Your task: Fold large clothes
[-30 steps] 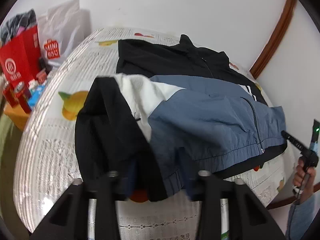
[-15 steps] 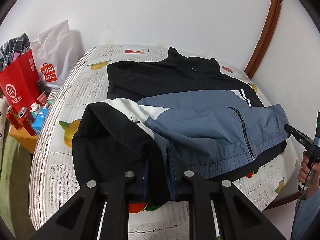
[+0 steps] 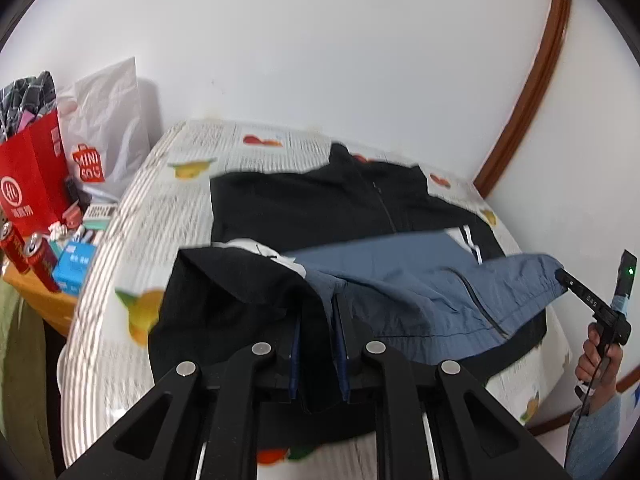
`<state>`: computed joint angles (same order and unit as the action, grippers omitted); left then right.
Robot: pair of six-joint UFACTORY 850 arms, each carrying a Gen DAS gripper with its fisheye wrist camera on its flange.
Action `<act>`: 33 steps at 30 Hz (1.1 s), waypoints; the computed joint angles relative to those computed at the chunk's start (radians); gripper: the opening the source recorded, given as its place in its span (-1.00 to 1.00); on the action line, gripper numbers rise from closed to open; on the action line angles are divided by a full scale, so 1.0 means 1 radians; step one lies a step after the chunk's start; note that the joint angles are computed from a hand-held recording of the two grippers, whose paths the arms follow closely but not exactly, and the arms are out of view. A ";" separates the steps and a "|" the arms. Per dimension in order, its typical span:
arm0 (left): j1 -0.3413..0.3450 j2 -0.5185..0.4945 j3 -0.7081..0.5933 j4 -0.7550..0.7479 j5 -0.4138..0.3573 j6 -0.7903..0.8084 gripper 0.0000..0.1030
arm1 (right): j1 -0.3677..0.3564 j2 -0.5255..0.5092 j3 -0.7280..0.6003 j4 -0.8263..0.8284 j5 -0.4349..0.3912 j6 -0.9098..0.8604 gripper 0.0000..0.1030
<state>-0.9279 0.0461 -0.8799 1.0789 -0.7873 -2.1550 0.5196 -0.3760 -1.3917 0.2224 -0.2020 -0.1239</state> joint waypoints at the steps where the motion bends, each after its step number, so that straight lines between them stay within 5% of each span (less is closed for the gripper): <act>1: 0.007 -0.002 -0.004 0.005 -0.001 0.003 -0.73 | -0.002 -0.008 -0.016 0.046 0.005 -0.037 -0.86; 11: 0.172 -0.055 -0.038 0.014 0.112 0.052 -0.73 | -0.008 -0.170 -0.216 0.114 -0.017 -0.033 -0.86; 25: 0.305 -0.181 -0.094 -0.040 0.245 0.162 -0.64 | -0.006 -0.421 -0.503 -0.186 -0.180 0.318 -0.77; 27: 0.304 -0.179 -0.096 -0.037 0.263 0.174 -0.54 | -0.002 -0.429 -0.524 -0.232 -0.215 0.344 -0.68; 28: 0.302 -0.170 -0.091 -0.019 0.284 0.167 -0.30 | -0.001 -0.415 -0.512 -0.227 -0.210 0.322 -0.65; 31: 0.276 -0.122 -0.054 0.149 0.318 0.022 0.24 | 0.009 -0.337 -0.420 -0.261 -0.138 0.282 -0.36; 33: 0.237 -0.085 -0.029 0.280 0.294 -0.073 0.32 | 0.015 -0.277 -0.348 -0.237 -0.077 0.198 -0.24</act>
